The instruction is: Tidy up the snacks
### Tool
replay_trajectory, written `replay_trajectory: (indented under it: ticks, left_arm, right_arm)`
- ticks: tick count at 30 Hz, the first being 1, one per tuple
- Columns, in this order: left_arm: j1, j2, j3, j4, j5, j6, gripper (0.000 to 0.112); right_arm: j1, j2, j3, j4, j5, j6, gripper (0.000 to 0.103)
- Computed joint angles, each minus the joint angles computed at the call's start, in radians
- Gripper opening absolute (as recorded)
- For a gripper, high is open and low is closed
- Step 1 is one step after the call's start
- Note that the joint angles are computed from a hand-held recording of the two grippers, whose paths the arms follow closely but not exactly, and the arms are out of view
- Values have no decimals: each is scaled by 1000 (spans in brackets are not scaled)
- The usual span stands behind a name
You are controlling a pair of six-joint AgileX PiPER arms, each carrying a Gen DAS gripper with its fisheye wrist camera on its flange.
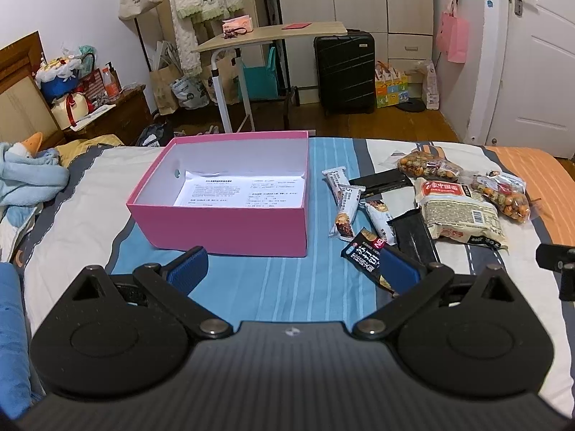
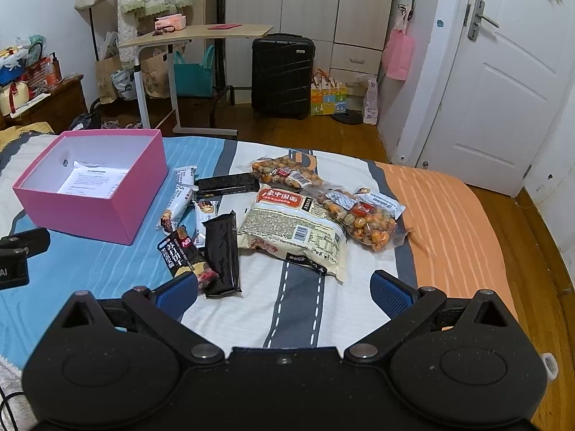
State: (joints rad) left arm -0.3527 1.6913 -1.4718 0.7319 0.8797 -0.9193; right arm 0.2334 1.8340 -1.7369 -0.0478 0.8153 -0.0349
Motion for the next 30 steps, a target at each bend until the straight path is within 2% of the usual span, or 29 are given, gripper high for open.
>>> replay_trajectory:
  ticks: [9, 14, 22, 30]
  left_arm:
    - [-19, -21, 17, 4, -6, -7, 103]
    - [5, -27, 10, -66, -37, 39, 103]
    - [57, -52, 27, -184, -86, 107, 103]
    - [68, -55, 39, -191, -99, 110, 103]
  right_arm:
    - [-2, -8, 10, 0, -11, 1, 103]
    - [-4, -9, 11, 1, -14, 1, 103]
    - [-3, -35, 57, 2, -68, -3, 103]
    - [-2, -40, 61, 1, -80, -1, 103]
